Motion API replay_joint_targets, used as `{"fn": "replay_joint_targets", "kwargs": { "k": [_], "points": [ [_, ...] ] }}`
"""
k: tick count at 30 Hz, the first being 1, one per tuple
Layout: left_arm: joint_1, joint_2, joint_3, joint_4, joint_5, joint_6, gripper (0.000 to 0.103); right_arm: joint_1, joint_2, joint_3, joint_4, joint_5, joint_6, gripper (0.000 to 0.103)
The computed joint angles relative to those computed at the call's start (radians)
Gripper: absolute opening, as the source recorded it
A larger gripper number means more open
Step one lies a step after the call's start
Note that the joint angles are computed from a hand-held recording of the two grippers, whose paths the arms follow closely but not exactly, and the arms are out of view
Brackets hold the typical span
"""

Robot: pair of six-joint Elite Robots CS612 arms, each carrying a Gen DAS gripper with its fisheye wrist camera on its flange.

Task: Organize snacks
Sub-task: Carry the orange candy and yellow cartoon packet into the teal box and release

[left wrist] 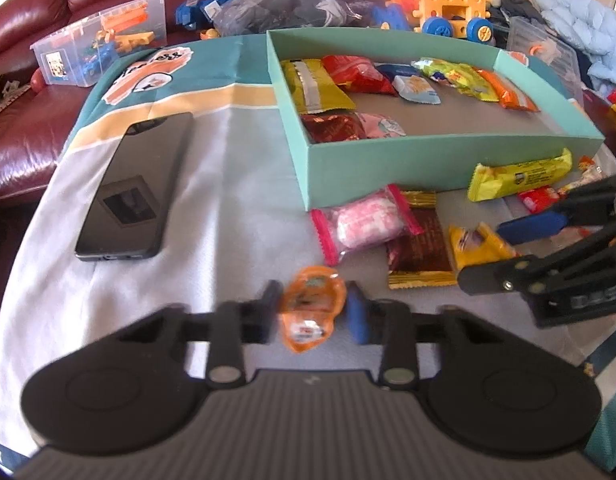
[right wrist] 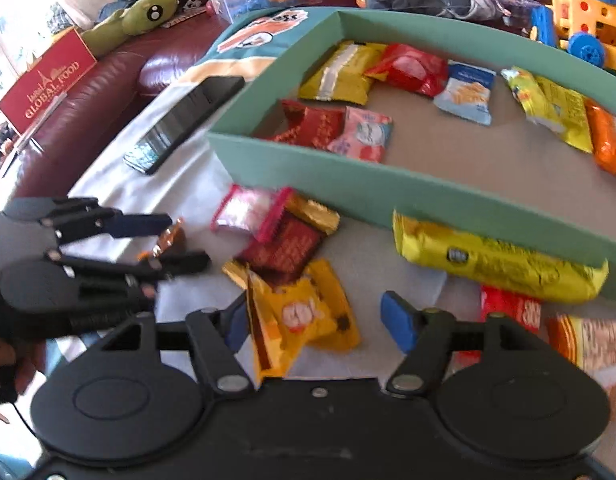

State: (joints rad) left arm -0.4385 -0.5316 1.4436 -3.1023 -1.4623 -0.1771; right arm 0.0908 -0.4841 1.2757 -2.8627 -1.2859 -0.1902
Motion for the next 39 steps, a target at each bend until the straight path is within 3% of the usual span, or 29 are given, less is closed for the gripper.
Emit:
{"fn": "replay_joint_targets", "kwargs": {
  "k": [1, 2, 11, 19, 27, 37, 38, 39],
  "points": [
    [-0.002, -0.002, 0.002, 0.004, 0.010, -0.011, 0.032, 0.005, 0.000, 0.010, -0.028, -0.026, -0.005, 0.039],
    [-0.003, -0.005, 0.006, 0.007, 0.018, -0.022, 0.032, 0.009, -0.001, 0.016, -0.049, -0.050, -0.015, 0.032],
    [0.013, -0.042, 0.043, 0.012, -0.075, -0.111, 0.031, -0.010, -0.039, 0.074, -0.135, 0.007, 0.078, 0.031],
    [0.010, -0.057, 0.002, -0.041, -0.112, -0.055, 0.032, -0.035, -0.064, 0.079, -0.208, 0.047, 0.142, 0.031],
    [0.011, 0.035, -0.229, 0.087, -0.114, -0.003, 0.032, -0.052, 0.009, -0.100, -0.133, 0.030, 0.257, 0.031],
    [0.017, 0.162, -0.482, 0.263, -0.108, 0.008, 0.032, -0.053, 0.131, -0.337, 0.023, 0.015, 0.306, 0.032],
    [0.017, 0.172, -0.500, 0.271, -0.100, 0.002, 0.034, -0.054, 0.141, -0.355, 0.031, 0.020, 0.313, 0.034],
    [0.016, 0.181, -0.515, 0.274, -0.085, -0.006, 0.045, -0.056, 0.150, -0.372, 0.039, 0.030, 0.322, 0.036]
  ]
}}
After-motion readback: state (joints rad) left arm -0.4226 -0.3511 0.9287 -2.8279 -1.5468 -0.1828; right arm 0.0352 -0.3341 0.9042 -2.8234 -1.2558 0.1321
